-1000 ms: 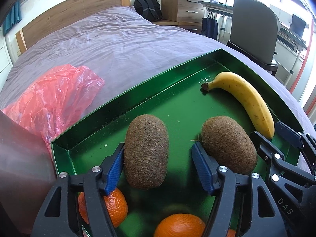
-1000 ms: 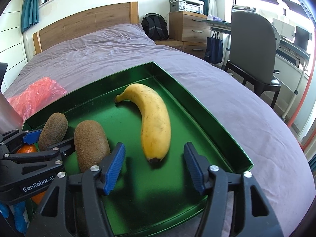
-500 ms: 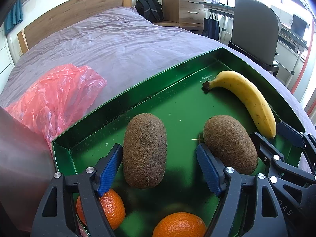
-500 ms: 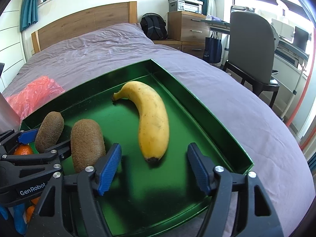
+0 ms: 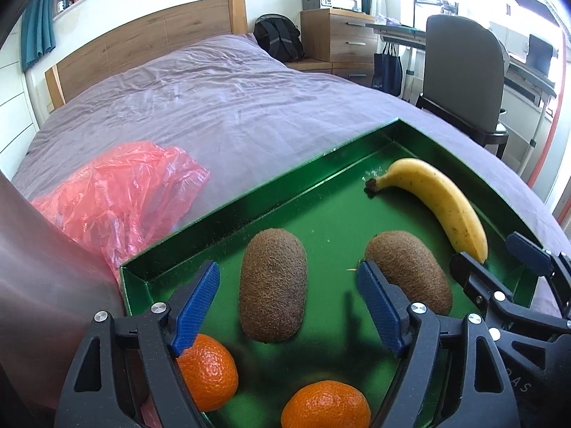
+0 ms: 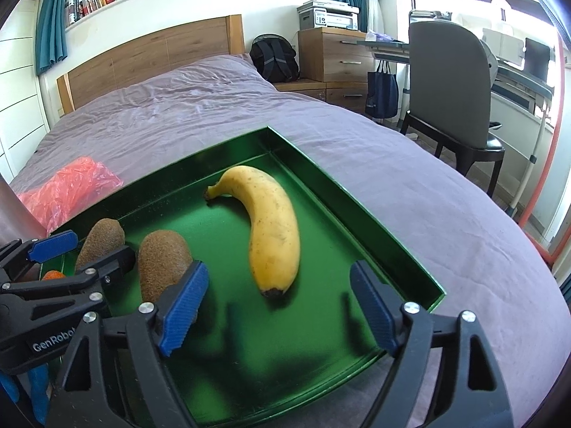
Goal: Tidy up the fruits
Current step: 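Lower the kiwi and mandarin into the tray and open both tools, then withdraw both open tools from the tray toward the remaining fruit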
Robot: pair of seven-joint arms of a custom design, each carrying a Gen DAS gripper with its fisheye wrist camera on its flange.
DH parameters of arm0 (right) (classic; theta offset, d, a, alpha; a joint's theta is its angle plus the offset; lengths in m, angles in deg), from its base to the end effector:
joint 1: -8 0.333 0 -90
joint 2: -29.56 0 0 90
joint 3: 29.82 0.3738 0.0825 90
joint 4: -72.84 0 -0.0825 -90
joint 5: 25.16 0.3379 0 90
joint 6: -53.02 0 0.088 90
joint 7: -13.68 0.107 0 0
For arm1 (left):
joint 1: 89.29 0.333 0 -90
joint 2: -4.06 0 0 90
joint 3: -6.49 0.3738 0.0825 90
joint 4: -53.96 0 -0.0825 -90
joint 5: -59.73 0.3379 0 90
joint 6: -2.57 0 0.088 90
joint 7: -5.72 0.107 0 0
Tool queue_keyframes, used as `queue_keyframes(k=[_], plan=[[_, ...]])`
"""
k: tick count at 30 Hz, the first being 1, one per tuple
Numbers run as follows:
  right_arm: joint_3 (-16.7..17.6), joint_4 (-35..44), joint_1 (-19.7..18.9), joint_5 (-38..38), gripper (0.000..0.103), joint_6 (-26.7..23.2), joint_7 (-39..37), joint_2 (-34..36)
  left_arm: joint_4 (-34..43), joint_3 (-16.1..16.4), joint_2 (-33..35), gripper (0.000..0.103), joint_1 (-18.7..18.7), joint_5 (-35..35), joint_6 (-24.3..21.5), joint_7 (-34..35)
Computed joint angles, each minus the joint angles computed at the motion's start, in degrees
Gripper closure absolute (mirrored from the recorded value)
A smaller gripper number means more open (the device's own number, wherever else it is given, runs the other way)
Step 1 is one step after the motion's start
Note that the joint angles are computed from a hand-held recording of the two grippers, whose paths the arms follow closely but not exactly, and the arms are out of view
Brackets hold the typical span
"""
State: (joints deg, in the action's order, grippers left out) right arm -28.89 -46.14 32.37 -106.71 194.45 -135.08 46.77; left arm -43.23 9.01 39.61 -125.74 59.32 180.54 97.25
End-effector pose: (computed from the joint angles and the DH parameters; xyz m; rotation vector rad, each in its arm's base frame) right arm 0.5228 0.2487 0.3792 -1.2385 2.1470 -0.9891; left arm 0.5987 -0.4115 0.4079 -1.1730 2.3088 -0.9343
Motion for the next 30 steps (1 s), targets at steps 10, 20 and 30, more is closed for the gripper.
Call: queue_keyframes(k=[10,20,30], plan=[[0.2,-0.3,-0.1,-2.0,0.002,0.2,1.7,-0.8,-3.7,1.3,-2.6,0.028,-1.1,-1.2,5.3,1.3],[0.3,0.2,-0.2,-3.8,0.000,0.7,1.5,-0.6,-6.8,-1.9,-5.3,0.024,0.8,-4.3,7.0,6.0],[0.6,0.8,0.2,-2.7,0.000,-0.7,0.1,-0.7,-15.5,-7.0,-11.1,0.024,5.4,-7.7,10.3,11.3]])
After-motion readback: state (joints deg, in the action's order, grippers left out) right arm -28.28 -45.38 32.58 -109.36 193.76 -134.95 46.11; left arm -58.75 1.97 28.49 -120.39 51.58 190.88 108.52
